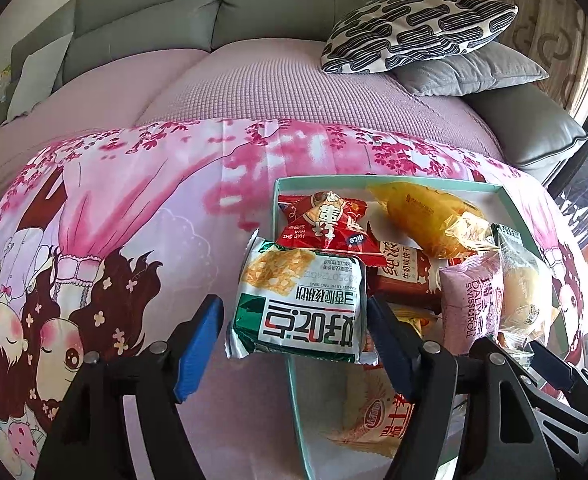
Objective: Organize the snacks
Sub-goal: 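Carry both packets into the tray and open both tools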
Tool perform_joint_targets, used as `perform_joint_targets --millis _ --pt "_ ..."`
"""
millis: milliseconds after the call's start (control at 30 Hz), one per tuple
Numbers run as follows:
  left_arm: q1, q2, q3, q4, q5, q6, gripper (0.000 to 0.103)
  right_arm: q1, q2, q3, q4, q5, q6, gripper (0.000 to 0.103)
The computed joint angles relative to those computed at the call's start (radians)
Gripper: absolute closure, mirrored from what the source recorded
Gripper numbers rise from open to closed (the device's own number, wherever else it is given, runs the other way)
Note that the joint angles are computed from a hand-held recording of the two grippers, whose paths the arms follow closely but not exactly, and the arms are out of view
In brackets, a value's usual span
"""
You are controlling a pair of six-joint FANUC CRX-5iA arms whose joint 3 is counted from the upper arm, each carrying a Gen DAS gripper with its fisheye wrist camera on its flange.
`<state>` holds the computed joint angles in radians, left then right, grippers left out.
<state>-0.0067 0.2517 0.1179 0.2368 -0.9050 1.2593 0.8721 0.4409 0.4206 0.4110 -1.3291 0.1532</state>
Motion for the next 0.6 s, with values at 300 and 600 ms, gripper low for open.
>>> perform_joint_targets --millis 300,600 --pt "0.041 -0.063 -0.079 0.045 0.030 -0.005 0.013 0.019 -0.016 -0.020 0.024 -0.013 -0.025 0.006" --pt "0.064 -0.106 -0.095 -0.011 0.026 0.029 0.011 0.036 -0.014 -0.015 0.039 -0.028 -0.010 0.000"
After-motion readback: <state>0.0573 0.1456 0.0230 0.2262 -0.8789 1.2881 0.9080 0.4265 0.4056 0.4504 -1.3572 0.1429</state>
